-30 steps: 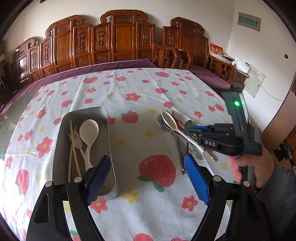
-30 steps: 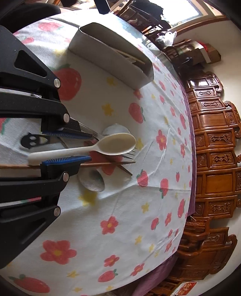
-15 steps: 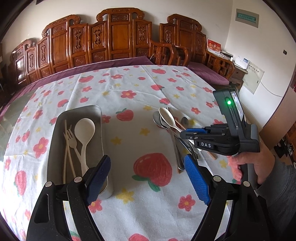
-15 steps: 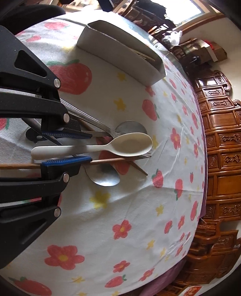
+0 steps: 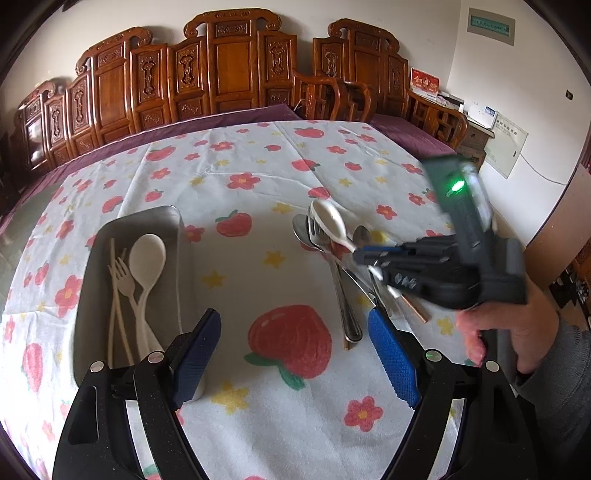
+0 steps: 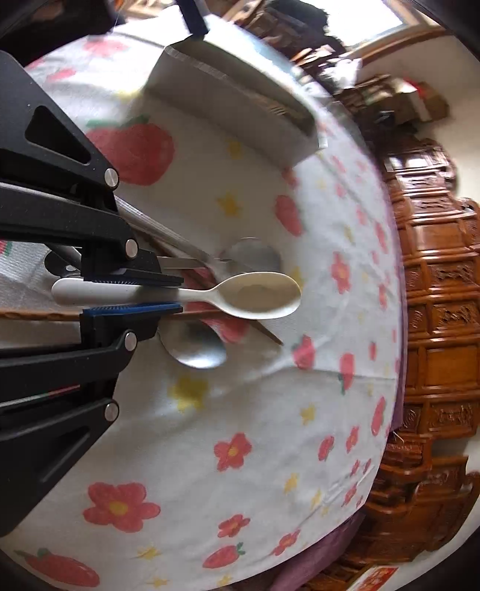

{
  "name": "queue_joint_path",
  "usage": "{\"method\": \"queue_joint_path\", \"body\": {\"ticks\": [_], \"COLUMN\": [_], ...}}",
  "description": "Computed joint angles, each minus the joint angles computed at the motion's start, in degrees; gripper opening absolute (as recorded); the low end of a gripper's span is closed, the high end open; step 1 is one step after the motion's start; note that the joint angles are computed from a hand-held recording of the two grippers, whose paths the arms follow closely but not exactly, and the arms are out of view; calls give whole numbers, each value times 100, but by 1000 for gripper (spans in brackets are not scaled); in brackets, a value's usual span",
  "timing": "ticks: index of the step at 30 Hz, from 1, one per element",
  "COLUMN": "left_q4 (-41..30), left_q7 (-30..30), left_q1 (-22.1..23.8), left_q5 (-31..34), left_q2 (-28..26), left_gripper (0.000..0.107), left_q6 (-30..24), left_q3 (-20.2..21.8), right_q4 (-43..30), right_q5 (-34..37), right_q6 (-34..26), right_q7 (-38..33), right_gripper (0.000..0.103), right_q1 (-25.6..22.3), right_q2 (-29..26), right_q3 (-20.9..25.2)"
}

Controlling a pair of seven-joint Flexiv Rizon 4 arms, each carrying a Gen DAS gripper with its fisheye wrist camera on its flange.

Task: Organize utensils
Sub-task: 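Grasp a white plastic spoon from the pile with the right tool, then grasp a metal fork with the left tool while the right tool holds the white spoon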

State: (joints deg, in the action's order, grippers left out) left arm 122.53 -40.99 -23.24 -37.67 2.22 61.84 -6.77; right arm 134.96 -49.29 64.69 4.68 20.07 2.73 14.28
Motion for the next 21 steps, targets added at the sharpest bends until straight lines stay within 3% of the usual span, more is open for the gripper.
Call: {"method": "queue_joint_path", "body": {"ticks": [3, 11, 17, 21], "left_q4": [-61, -380, -801, -1074], "left_q7": [-57, -230, -602, -834], "left_q1": [-16, -37, -9, 26], "left_q5": [-22, 28, 468, 784], "left_q2": [-98, -549, -1022, -1295], "left_gripper": [78, 77, 59, 42], "left_q6": [31, 123, -36, -338], "left_q3": [-45, -249, -389, -457], "right_q4": [180, 492, 660, 686], "right_q5": [-369, -78, -56, -113], "right_q6": [80, -112, -25, 62], "right_q7": [413, 461, 576, 640], "right_gripper": [10, 10, 10, 10], "right_q1": [-161, -354, -497, -562], "right_q2": [270, 631, 742, 734], "right_q3": [-12, 104, 146, 143]}}
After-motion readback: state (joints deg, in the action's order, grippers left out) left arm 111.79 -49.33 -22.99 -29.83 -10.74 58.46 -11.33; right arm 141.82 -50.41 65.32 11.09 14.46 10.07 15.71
